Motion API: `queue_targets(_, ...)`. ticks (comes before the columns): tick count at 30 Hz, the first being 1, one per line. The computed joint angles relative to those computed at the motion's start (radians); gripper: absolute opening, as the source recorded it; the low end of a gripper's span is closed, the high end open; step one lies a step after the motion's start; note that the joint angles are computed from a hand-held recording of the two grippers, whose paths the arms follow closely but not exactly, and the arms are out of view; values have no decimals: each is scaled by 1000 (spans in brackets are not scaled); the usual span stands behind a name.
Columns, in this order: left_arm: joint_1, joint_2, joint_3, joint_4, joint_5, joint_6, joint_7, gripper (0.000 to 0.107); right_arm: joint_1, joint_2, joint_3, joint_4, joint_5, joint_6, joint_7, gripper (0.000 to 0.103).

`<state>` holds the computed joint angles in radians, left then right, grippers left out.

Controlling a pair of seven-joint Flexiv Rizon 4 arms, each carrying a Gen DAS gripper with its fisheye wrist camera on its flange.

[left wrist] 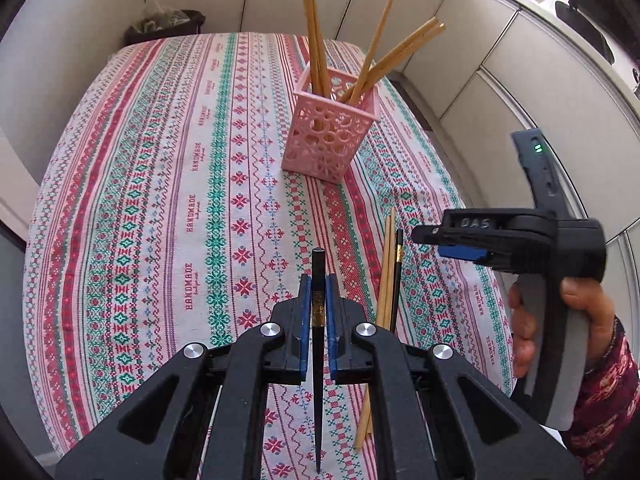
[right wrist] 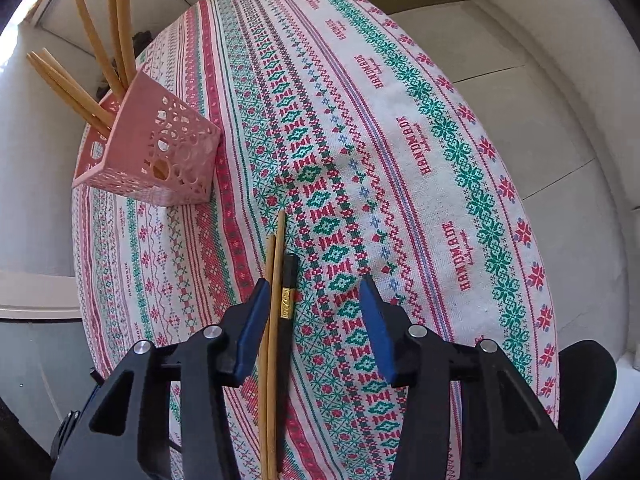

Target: Organize utensils

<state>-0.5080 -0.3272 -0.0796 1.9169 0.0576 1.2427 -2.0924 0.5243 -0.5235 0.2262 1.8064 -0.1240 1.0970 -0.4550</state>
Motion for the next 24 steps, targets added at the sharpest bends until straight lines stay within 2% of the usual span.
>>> queue_targets(9, -9, 27, 25, 26, 48, 39, -49, 6, 58, -53, -46, -88, -86, -144, 54, 43)
queue_targets(14, -7, 49, 40, 47, 75, 64, -83, 6, 81, -79, -50, -161, -123, -282, 57, 43)
queue_targets(17, -13, 61, 56, 49, 109, 69, -120, 6, 122, -126, -65, -245, -164, -380, 69, 43)
queue_targets(21, -10, 85, 64, 63, 146, 87, -163, 6, 146, -137, -74, -253, -196, -386, 91, 41)
queue_targets(23, -15, 98, 73, 64, 178, 81, -194, 6, 146, -127, -71, -232, -204, -369, 89, 36)
queue_targets(24, -20, 103, 80, 60, 203, 73, -215, 6, 145, -118, -69, -215, -208, -360, 86, 30)
